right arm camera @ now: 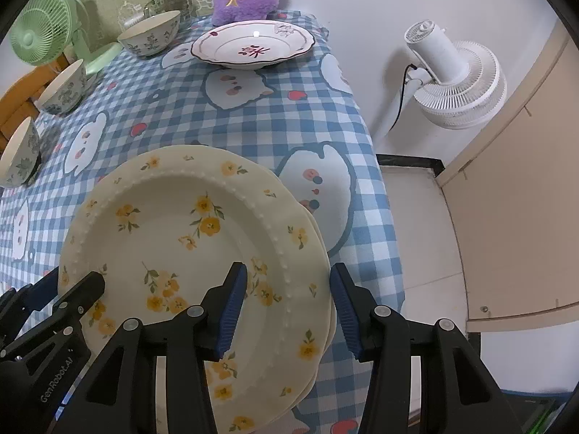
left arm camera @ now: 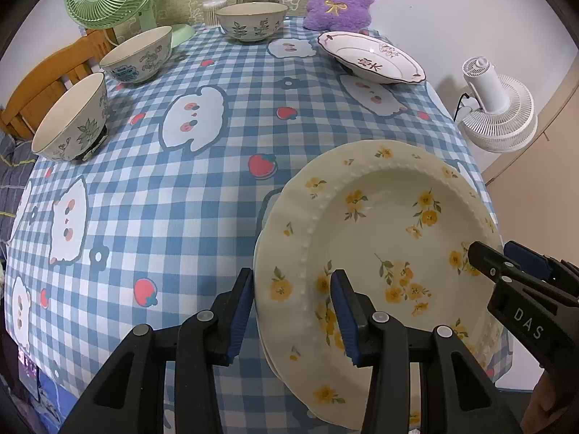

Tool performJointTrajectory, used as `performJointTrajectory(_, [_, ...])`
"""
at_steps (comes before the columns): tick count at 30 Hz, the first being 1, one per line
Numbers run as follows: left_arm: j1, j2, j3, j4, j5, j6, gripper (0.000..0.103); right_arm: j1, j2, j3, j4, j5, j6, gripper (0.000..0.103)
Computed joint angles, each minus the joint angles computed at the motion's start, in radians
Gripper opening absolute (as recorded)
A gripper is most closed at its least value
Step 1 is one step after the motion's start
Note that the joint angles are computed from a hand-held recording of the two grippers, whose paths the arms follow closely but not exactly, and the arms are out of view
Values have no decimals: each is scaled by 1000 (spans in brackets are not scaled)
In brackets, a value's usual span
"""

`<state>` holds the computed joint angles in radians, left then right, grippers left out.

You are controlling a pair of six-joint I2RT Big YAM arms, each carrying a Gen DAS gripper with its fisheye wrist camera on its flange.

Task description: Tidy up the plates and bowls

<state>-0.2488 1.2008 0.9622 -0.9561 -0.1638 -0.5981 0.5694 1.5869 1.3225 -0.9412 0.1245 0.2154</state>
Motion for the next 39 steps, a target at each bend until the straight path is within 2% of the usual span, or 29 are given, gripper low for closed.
performJointTrajectory(2, [-1,-5,-1,2,-6,-5,45,-5,2,4,-6,-14,-2,51])
performJointTrajectory(4, [-9,-13,1,4,-19,-6,50,-8,0,6,-8,-30,1,52])
performJointTrajectory(6, [-15,-24,13,4,-15,3,59,-14,-6,8,-6,-53,-2,52])
performJointTrajectory(9, [-26,-30,37,-5,-29,7,65,-19,-15,18,-5,-95,-6,52])
performJointTrajectory(16, [-47,-43,96,-34,-81,6,71,-24,-47,54,-13,-144,-25,53])
performJointTrajectory(18, [-53,-44,115,-44,-95,7,71,-21,-57,66,-16,-149,-34,58])
performJointTrajectory(20, [-53,-47,133,-57,-111,4,72,-15,-68,78,-17,-132,-39,59])
performJointTrajectory(25, [-28,-59,169,-83,-99,9,72,-9,-83,116,-41,-132,-23,59])
performJointTrajectory(30, [-8,-78,198,-88,-101,70,72,3,-92,153,-64,-132,30,60])
performJointTrajectory(32, [1,-85,212,-90,-109,97,75,11,-93,171,-75,-127,56,60])
performJointTrajectory(35, [23,-91,233,-89,-104,135,82,24,-94,196,-78,-95,76,60])
performJointTrajectory(39, [51,-90,263,-80,-79,180,83,41,-99,231,-81,-37,105,60])
